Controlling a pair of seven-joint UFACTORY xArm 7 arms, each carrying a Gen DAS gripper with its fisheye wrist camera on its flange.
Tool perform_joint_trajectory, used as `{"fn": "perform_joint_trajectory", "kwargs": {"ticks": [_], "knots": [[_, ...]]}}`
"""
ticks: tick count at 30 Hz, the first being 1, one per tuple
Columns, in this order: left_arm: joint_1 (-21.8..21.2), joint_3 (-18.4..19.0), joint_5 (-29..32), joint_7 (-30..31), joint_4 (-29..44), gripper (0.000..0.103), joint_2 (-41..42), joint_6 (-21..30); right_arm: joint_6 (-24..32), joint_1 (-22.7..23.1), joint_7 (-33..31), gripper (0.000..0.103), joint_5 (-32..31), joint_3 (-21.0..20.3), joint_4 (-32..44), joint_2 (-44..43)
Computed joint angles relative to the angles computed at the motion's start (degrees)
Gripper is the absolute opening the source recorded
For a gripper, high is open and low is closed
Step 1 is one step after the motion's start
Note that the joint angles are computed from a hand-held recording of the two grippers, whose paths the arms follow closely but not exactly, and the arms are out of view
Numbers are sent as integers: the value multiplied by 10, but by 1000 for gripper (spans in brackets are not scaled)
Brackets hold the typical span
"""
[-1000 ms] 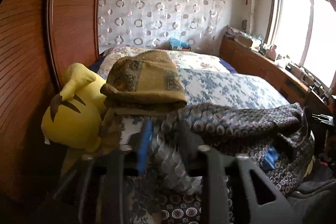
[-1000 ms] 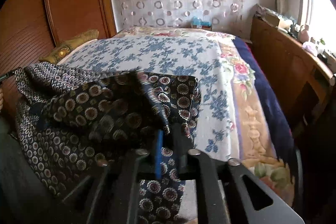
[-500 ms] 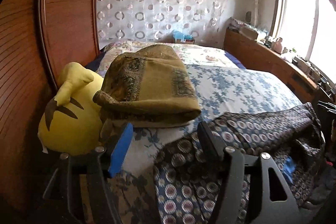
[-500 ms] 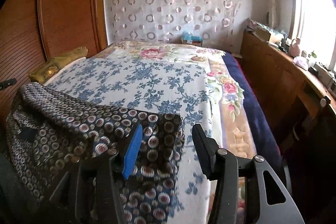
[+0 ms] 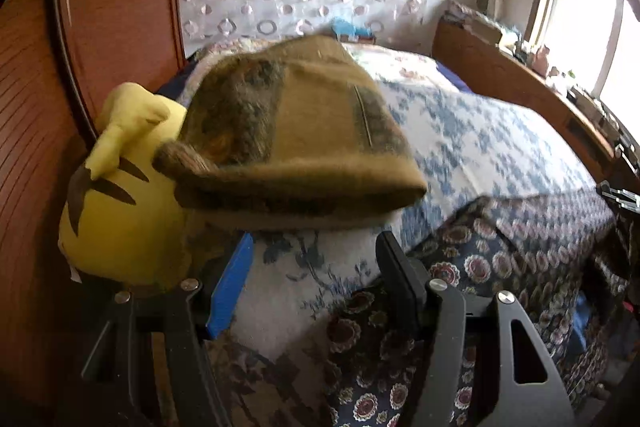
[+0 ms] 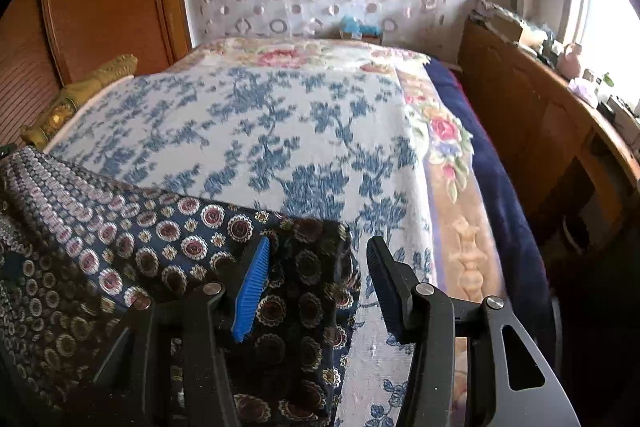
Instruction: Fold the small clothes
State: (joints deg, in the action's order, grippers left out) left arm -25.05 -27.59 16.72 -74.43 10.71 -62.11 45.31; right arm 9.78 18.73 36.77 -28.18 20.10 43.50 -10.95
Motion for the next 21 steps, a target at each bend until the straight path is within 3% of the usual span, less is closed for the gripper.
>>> {"fn": "perform_joint_trajectory", "kwargs": {"ticks": [5,10,15,21], "knots": [[-24,5,-19,-7,-10,65,7,-10,0,7,-12,63,23,-12,-9,7],[-41,6,-32,-11,-13,65,26,-29,-13,25,-56,64,66,-30,-18,7],[-53,-3,-36,-26,-9,65,36,-44,-19,11,-44,64,47,-14,-6,25],[-57,-26,-30,-45,10,61,63,-40,-29,30,-71,64,69,-30,-11,28]]}}
